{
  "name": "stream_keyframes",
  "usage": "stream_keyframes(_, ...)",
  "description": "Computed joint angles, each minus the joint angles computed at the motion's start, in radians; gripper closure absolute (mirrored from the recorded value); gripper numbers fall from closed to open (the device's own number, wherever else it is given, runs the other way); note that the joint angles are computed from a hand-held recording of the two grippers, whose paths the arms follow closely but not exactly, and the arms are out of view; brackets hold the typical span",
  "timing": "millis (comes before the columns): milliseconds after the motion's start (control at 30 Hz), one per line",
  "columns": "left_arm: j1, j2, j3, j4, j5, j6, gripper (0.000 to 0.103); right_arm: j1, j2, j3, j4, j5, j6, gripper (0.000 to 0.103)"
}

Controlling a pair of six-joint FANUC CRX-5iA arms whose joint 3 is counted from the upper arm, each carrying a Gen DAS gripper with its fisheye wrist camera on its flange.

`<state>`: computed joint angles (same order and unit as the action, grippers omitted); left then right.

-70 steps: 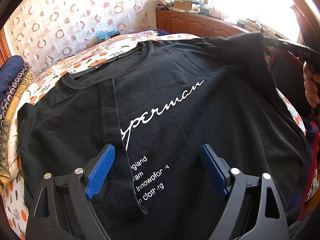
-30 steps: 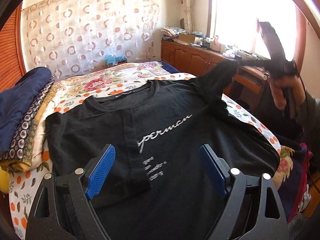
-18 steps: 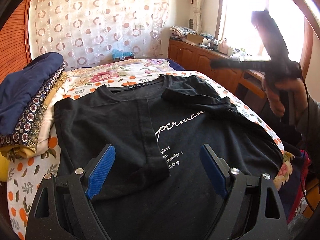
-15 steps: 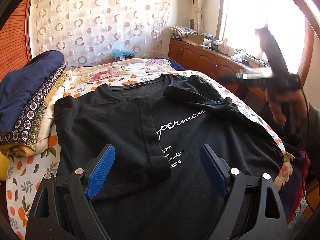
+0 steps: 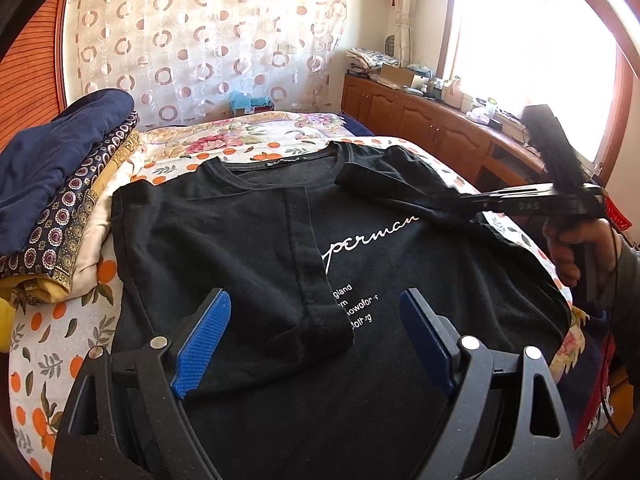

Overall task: Fold small clothes
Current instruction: 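Fold the held side over the shirt's middle with the right tool, release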

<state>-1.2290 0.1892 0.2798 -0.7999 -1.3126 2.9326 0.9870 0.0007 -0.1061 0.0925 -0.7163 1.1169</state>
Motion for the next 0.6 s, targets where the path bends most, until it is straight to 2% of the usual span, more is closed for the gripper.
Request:
stream_keyframes(100,-0.001,-0.004,-0.003,-0.002,-0.004,0.007,0.016,0.013,-0.031,-0.034,0.002,0.043,0.047,0.092)
stream_keyframes(233,-0.003,-0.009,-0.009,-0.003,-0.005,0.016,0.016,0.045,-0.074,-0.058,-0.024,0.051,0.113,0.093)
stream_keyframes(333,-0.005,-0.009,-0.009,-0.006,-0.007,0.021,0.016,0.066,-0.073,-0.052,-0.058,0.021,0.170,0.093)
stream_keyframes(433,-0.005,-0.012,-0.012,-0.007,-0.005,0.024,0.016,0.037,-0.030,0.014,-0.224,-0.059,0.300,0.086)
stream_keyframes(600,-0.004,-0.018,-0.022,-0.006,-0.004,0.032,0.016,0.028,-0.002,0.040,-0.262,-0.078,0.355,0.083)
